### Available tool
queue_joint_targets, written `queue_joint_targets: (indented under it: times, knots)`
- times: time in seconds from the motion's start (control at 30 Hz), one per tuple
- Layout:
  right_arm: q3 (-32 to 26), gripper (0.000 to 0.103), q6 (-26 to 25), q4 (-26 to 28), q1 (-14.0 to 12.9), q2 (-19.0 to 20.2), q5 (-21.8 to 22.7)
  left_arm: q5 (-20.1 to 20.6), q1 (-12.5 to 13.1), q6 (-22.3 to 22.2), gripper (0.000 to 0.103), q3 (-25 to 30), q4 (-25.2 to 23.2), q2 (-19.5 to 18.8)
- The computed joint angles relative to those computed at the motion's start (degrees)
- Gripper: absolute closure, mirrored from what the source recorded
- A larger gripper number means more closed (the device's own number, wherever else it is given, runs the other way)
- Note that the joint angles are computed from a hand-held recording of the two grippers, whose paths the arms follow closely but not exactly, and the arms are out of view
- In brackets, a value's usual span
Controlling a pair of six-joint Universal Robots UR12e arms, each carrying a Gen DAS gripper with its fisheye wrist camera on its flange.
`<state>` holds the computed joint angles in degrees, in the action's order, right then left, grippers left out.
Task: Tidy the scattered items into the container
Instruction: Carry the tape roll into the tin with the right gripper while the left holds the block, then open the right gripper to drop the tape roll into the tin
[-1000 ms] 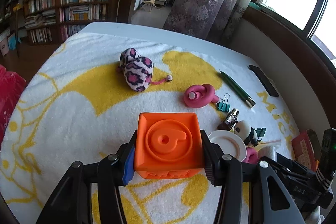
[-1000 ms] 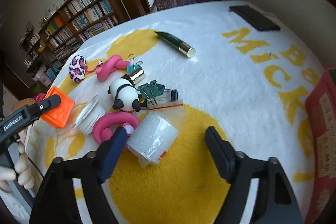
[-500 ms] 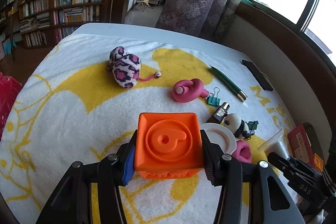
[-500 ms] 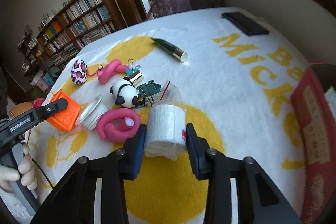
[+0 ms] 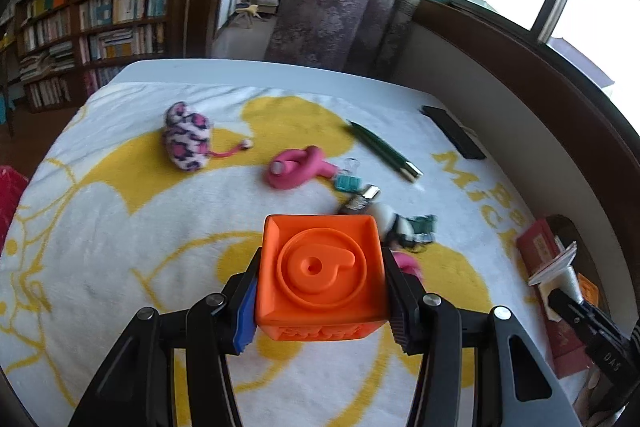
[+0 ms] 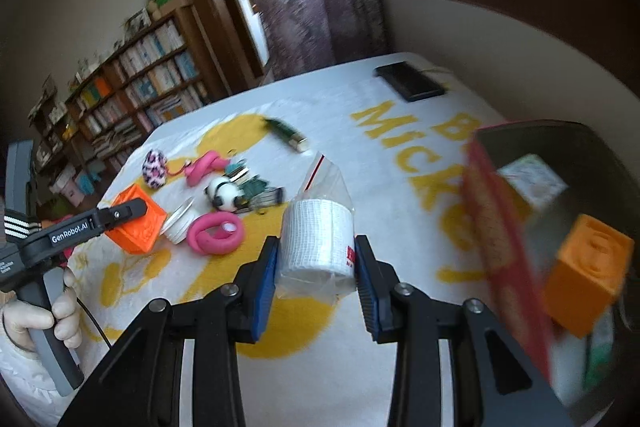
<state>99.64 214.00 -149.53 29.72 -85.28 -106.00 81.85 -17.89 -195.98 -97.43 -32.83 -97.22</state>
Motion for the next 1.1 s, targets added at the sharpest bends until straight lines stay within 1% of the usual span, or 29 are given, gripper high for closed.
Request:
queue_joint_targets:
  times: [0.17, 0.3, 0.37, 0.5, 0.6, 0.7, 0.77, 0.9, 1.0, 1.1]
  knots:
    - [3.9, 0.063, 2.0, 0.1, -0.2, -4.7, -5.0, -0.8, -1.8, 1.5, 0.049, 1.5, -0.3, -0.6]
    - [7.1, 0.063, 4.1, 3.0, -0.5, -8.9, -8.7, -1.8, -3.5, 2.8, 0.049, 2.9, -0.8, -1.5]
    - [8.5, 0.063, 5.7, 4.9, -0.9, -10.7, -9.4, -2.3, -4.3, 3.5, 0.049, 3.6, -1.1, -1.9]
    - [10.5, 0.063, 7.9, 6.9, -2.2, -12.9, -8.6, -3.3, -6.0, 5.0, 0.049, 4.9, -2.2, -2.6]
    - [11.1, 0.063, 8.4, 7.7, -3.4, -13.3, -7.0, -3.6, -7.1, 6.2, 0.049, 5.8, -2.7, -2.9]
    - [11.6, 0.063, 7.3, 6.3, -4.7, -13.2, -4.5, -3.5, -7.9, 7.2, 0.049, 6.3, -3.0, -2.9]
    - [11.3, 0.063, 6.6, 6.6, -5.3, -12.7, -4.5, -3.4, -8.4, 7.6, 0.049, 6.6, -3.1, -3.0]
    - [11.4, 0.063, 6.7, 5.7, -7.2, -12.1, -2.7, -3.3, -9.2, 8.3, 0.049, 7.2, -3.7, -3.2]
    - [11.1, 0.063, 4.9, 4.3, -8.1, -11.6, -1.9, -3.9, -9.6, 8.8, 0.049, 7.7, -4.5, -3.5]
    - [10.6, 0.063, 3.7, 4.6, -8.2, -11.3, -1.7, -4.8, -10.1, 9.6, 0.049, 8.2, -5.1, -3.6]
